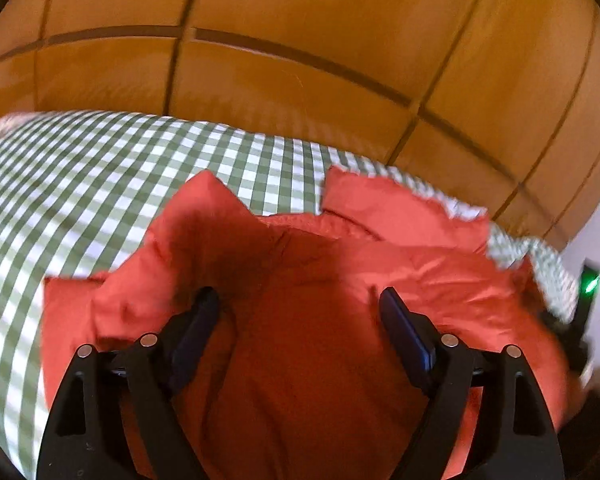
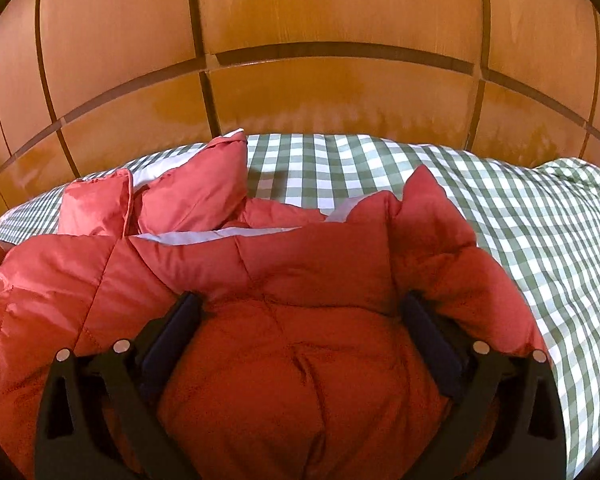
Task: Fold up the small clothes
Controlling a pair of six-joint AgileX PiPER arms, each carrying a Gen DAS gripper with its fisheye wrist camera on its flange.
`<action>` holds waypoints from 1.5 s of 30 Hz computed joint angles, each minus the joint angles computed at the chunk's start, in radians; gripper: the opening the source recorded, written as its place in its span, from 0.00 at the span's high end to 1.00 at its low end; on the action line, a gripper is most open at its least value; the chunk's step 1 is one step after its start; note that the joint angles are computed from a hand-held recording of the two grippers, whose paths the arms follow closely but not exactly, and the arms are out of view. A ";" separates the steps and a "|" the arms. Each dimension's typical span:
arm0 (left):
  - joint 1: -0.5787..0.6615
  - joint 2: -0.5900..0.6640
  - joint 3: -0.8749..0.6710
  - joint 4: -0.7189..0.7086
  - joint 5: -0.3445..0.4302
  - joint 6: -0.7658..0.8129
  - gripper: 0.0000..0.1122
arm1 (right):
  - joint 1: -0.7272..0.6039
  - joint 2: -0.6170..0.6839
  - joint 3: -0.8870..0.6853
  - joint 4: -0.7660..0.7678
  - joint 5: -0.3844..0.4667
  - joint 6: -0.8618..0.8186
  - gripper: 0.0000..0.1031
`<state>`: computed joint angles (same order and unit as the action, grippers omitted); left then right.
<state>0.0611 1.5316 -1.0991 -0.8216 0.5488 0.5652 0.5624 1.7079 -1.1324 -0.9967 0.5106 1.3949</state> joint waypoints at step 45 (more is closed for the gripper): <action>-0.171 -0.155 0.073 0.656 -0.107 -0.598 0.11 | 0.178 -0.161 0.095 -0.135 0.190 0.188 0.02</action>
